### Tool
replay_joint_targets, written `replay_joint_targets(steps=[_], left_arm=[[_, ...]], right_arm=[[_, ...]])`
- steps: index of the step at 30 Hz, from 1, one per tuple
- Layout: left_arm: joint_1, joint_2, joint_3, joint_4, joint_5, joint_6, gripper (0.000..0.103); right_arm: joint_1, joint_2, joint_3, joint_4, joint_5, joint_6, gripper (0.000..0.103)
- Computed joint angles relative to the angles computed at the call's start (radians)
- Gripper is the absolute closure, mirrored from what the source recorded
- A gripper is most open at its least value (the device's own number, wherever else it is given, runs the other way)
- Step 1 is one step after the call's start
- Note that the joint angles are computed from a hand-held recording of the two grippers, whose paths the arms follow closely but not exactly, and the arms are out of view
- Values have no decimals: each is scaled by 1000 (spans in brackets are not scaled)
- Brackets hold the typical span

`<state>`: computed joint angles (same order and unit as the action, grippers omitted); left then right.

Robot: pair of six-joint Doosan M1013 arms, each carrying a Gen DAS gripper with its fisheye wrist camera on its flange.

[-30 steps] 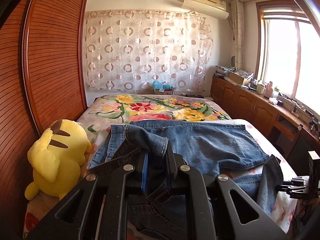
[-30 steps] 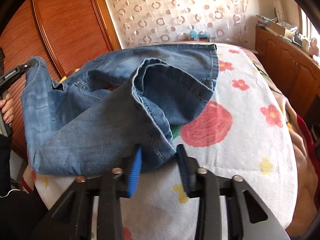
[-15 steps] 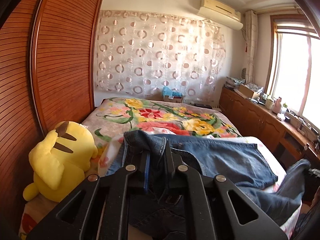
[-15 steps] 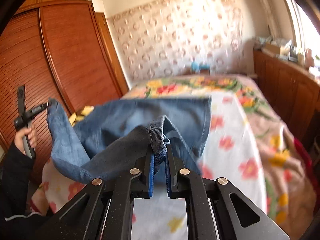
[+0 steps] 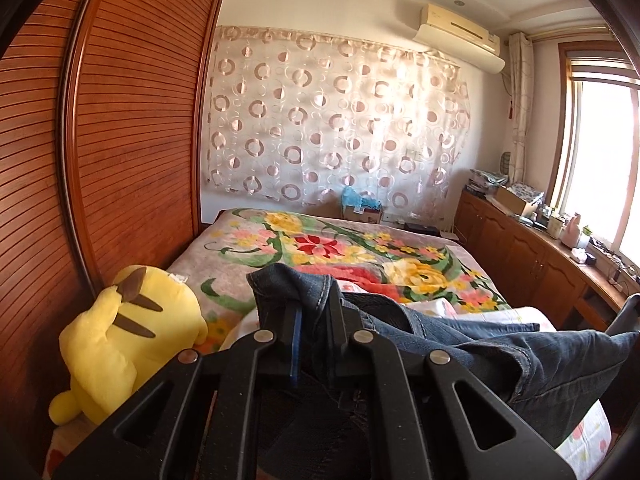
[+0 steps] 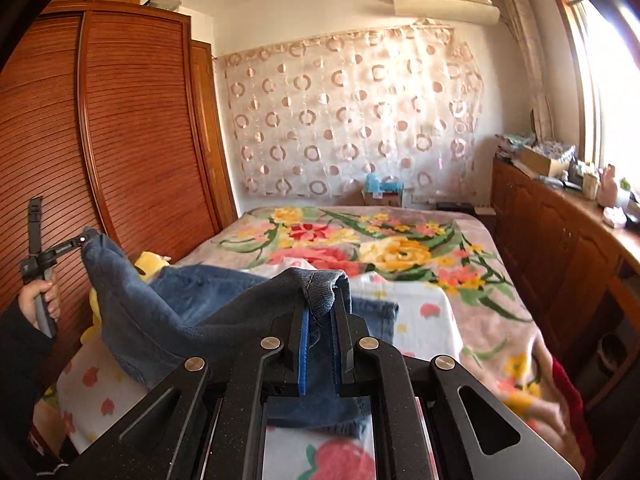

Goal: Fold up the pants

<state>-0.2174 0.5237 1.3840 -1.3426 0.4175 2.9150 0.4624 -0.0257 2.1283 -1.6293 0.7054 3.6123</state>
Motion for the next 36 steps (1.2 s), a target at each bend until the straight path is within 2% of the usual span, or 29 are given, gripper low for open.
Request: replay_joint_targets(steps=[4,8,14,18,22,25,29,36], left_arm=[[-7,39,-61,81,4,-93,93],[-20,80,-120,183,0,-184,93],[-40,152,-214,430,25,-420,93],[-45,174,-234,511,35,-494,93],[-48,185,-250,559,41,-531,93],[-48,191,-263,555,48,-534,93],[-48,202,-283,569,57,-545,93],[-54,229,-327,672,85,-637,93]], right_arm=[[-26,28,-21,41,-13,-48,95],[-68,53,-62,170,-34,-167,94],[-125,110,-128,332,-68,-329,94],[-154,155,-172,428,-85,-440,94],[-179,170,-223,520,-88,-561,94],[-191,164,-237,523,-87,-567,94],[-188,165,-233,464,-75,-493,94],[-192,205,-239,477,-75,-489,94]])
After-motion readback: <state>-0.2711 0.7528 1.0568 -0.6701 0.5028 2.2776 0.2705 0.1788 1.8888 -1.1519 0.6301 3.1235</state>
